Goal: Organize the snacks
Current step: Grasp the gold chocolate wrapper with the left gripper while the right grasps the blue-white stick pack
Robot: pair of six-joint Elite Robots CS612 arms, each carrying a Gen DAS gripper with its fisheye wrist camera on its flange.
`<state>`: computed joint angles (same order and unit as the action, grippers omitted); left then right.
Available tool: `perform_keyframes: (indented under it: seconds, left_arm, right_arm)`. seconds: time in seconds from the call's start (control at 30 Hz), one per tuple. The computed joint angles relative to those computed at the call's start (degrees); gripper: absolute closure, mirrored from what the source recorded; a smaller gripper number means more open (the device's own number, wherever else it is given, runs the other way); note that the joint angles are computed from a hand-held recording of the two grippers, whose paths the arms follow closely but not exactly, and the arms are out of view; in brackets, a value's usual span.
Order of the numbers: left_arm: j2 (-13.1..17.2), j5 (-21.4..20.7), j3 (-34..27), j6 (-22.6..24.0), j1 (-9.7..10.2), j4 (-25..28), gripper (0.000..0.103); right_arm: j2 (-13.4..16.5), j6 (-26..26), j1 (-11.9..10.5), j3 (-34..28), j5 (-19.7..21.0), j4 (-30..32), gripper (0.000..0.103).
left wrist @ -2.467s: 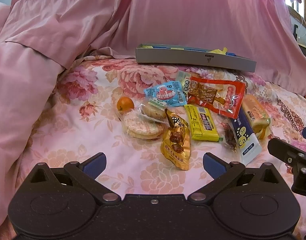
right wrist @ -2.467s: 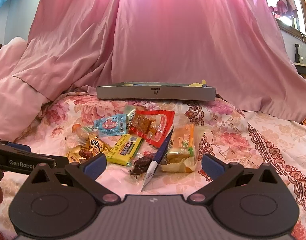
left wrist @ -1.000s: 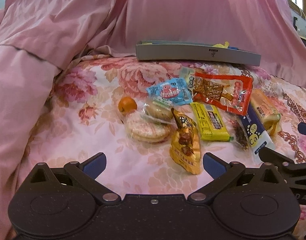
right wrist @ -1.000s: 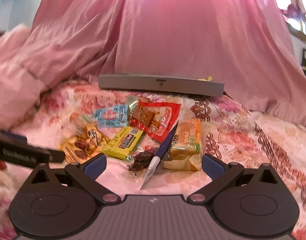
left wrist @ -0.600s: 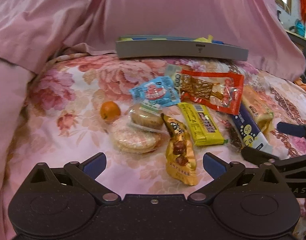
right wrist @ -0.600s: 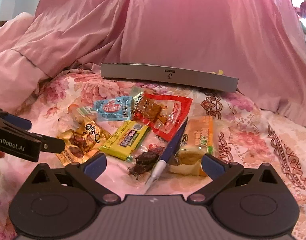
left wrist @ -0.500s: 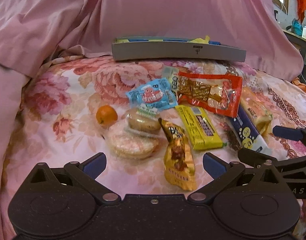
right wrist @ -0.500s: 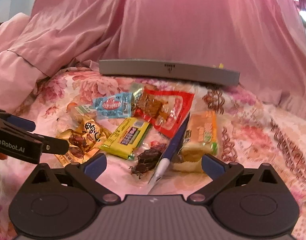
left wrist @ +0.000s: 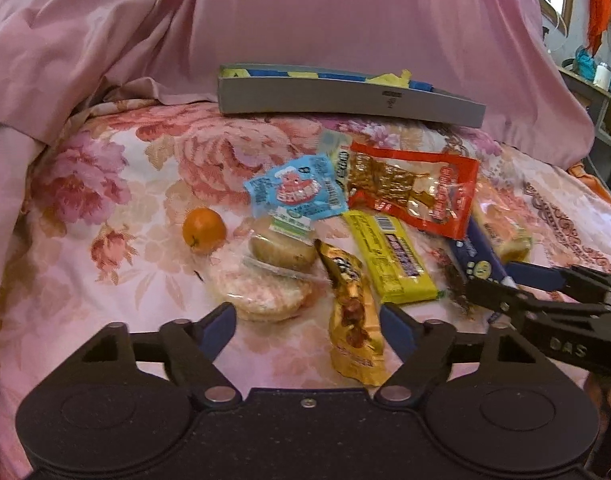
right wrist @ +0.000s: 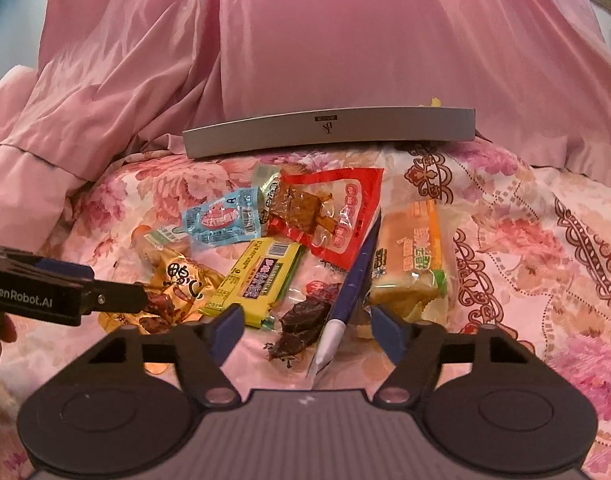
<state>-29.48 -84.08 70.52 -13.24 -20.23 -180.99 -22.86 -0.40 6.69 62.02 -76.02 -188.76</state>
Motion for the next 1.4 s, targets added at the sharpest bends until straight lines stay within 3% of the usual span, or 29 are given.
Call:
perform_keyframes:
  seconds: [0.13, 0.3, 0.4, 0.6, 0.8, 0.9, 0.97, 1.0, 1.07, 1.13, 1.4]
  left_arm:
    - [0.2, -3.4, -0.4, 1.2, 0.18, 0.0, 0.037]
    - [1.3, -6.1, -2.9, -0.2, 0.54, 4.0, 0.060]
    - [1.9, -6.2, -4.3, -0.4, 0.63, 5.7, 0.062]
    - [3.5, -6.3, -7.9, 0.2, 0.56, 10.1, 0.068]
    - [4.4, -5.7, -9.9, 1.2, 0.36, 11.9, 0.068]
    - [4.5, -5.7, -10.1, 0.6, 0.38, 12.3, 0.068]
    - [4.4, -6.1, -10.0, -0.1, 0.45, 12.3, 0.074]
    - [4.3, -6.3, -9.8, -0.3, 0.47, 12.2, 0.082]
    - [3.9, -6.6, -9.3, -0.6, 0.47, 12.2, 0.086]
    - [3.4, -6.8, -8.5, -1.1, 0.44, 12.3, 0.087]
    - [1.0, -7.9, -3.9, -0.3, 0.21, 10.6, 0.087]
  right_arm:
    - [0.4, 0.3, 0.0, -0.8, 0.4, -0.1, 0.047]
    - [0.7, 1.4, 0.0, -1.1, 0.6, -0.5, 0.052]
    - [0.5, 1.4, -0.1, -0.4, 0.9, -0.7, 0.058]
    - [0.3, 0.1, 0.0, 0.2, 0.9, -1.8, 0.057]
    - [1.9, 4.8, -0.3, -4.4, 1.8, 3.0, 0.057]
    - [2.6, 9.5, -0.6, -6.4, 2.9, 6.4, 0.057]
    - [2.9, 12.5, -0.7, -7.1, 2.6, 7.5, 0.058]
    - [3.0, 13.4, -0.7, -7.2, 2.3, 7.4, 0.060]
    - [3.0, 15.0, -0.7, -7.2, 2.1, 7.2, 0.064]
    - [2.8, 15.8, -0.7, -6.6, 1.4, 7.0, 0.083]
    - [0.1, 9.7, -1.4, -1.9, 3.2, 7.6, 0.087]
